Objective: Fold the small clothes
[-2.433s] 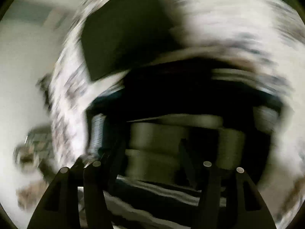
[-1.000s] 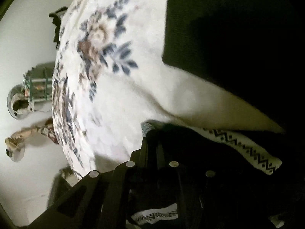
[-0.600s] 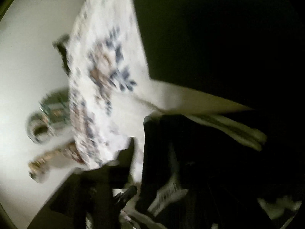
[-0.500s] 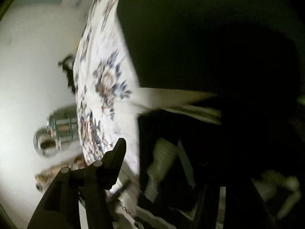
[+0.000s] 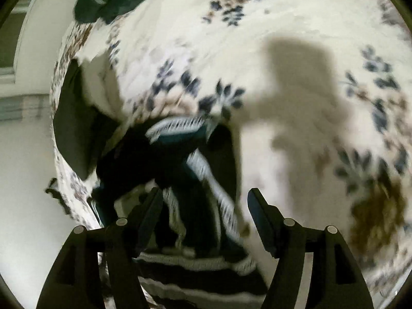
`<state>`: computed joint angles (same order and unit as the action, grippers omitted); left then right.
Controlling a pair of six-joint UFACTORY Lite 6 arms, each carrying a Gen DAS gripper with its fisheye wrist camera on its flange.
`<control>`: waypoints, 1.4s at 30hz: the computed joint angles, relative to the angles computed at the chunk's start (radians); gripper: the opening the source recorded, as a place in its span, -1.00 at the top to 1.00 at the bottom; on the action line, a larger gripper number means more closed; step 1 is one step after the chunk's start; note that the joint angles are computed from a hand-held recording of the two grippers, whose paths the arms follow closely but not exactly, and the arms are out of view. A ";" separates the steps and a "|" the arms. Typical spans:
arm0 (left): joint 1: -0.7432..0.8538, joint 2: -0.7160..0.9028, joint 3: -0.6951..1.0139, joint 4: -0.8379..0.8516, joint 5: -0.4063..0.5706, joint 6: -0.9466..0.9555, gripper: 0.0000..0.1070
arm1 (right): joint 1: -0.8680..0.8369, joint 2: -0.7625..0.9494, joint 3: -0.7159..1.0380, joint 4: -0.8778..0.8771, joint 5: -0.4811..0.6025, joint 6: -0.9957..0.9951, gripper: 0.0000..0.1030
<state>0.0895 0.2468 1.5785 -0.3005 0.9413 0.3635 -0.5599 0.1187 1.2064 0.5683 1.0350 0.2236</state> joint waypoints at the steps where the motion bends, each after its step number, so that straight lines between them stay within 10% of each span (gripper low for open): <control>1: -0.028 -0.056 -0.070 0.046 -0.020 -0.042 -0.92 | -0.039 0.074 0.002 0.060 -0.035 -0.095 -0.36; 6: -0.208 -0.403 -0.429 0.336 -0.056 -0.366 -0.92 | -0.105 0.447 0.146 0.254 -0.015 -0.387 -0.36; 7: -0.255 -0.477 -0.488 0.388 -0.029 -0.446 -0.92 | -0.098 0.491 0.152 0.286 0.001 -0.445 -0.22; 8: -0.301 -0.549 -0.540 0.413 0.007 -0.515 -0.92 | -0.083 0.523 0.163 0.289 0.008 -0.494 0.68; 11: -0.438 -0.681 -0.624 0.447 0.117 -0.681 -0.92 | -0.100 0.493 0.165 0.284 -0.029 -0.521 0.86; 19: -1.114 -0.886 -0.747 0.491 0.378 -1.190 -0.92 | -0.086 0.757 0.604 0.126 0.158 -0.413 0.75; 23: -1.532 -0.853 -0.743 0.347 0.379 -1.387 -0.92 | -0.156 0.652 0.501 0.158 0.212 -0.491 -0.25; 27: -1.923 -0.687 -0.699 0.332 0.228 -1.601 -0.88 | -0.257 0.538 0.354 0.105 0.273 -0.574 -0.25; 35: -2.057 -0.527 -0.701 0.460 0.138 -1.619 0.79 | -0.339 0.563 0.208 0.189 0.240 -0.714 -0.25; 42: -2.099 -0.672 -0.768 0.467 0.158 -1.624 0.84 | -0.240 0.650 0.246 0.392 0.123 -0.757 -0.05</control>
<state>-2.0095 -0.4248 0.8100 0.1669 1.0990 -1.2606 -0.7994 0.7687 1.4523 0.9599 1.1576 -0.5338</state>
